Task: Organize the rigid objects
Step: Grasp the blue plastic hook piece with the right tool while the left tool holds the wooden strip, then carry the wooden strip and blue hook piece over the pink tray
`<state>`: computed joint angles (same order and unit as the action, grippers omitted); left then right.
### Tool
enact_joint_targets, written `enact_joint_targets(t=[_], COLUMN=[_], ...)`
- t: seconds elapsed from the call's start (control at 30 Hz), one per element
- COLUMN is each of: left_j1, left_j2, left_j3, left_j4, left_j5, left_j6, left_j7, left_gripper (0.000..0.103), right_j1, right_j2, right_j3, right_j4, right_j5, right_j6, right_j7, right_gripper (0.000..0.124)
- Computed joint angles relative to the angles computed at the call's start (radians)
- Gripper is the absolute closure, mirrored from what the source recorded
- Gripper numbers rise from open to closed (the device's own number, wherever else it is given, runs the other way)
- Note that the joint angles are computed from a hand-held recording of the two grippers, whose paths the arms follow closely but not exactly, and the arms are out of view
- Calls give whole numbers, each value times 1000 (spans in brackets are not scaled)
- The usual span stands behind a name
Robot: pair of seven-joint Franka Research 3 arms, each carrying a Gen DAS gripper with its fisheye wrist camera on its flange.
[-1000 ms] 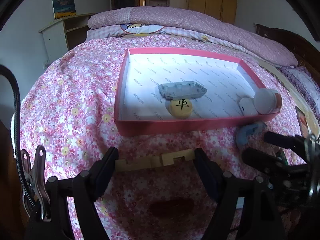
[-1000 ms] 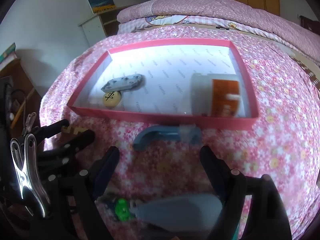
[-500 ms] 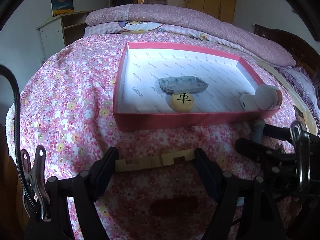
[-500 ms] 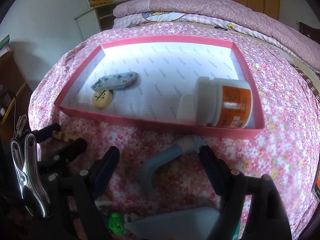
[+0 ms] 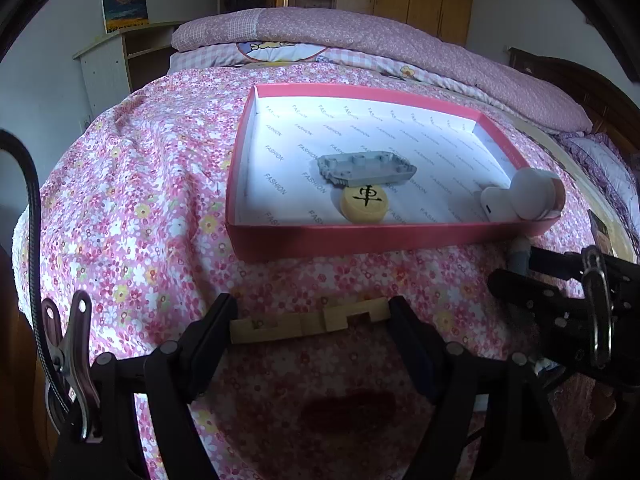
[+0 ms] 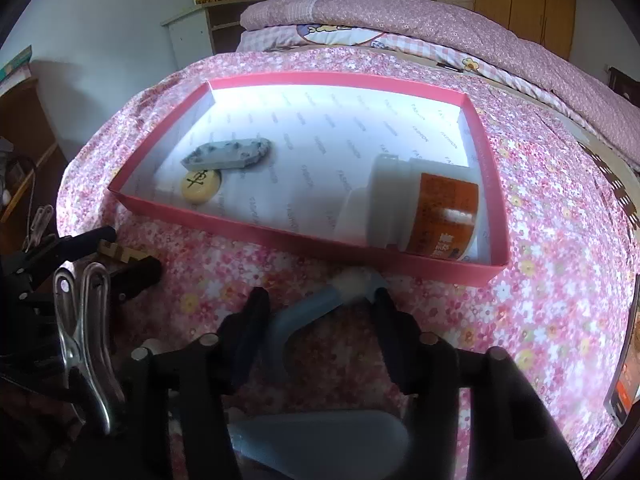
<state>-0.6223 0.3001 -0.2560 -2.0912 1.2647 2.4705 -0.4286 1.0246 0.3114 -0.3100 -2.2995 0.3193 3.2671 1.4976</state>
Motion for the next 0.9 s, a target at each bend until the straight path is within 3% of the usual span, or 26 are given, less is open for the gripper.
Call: enact_joint_targets(t=[0.1,0.3,0.57,0.7,0.9], left_j1=[0,-4,-10,-10,-9], left_j2=[-1,-5,-26,-36,-47], left_j3=[0,-3,-10,-16,-22], left_j4=[-1,1,4,7,18], left_j5=[1,1,11,22,35], left_j6=[1,-8,-27,-34,-46], left_j7=[-1,3,12,18,36], left_gripper=[22,22,22,22,22], right_j1=[-88,-177,-287,-457,-528], right_j2=[-18,-44,-78,-93,-105], right_j3=[91,193,323,481,538], right_j4=[-12,-41,-72,-92,-100], right_j5=[6,42,109,31,-42], right_j6=[16,61,129,160,186], right_j7=[-3,-36,-92,-36,21], right_gripper=[88,101,102,102,102])
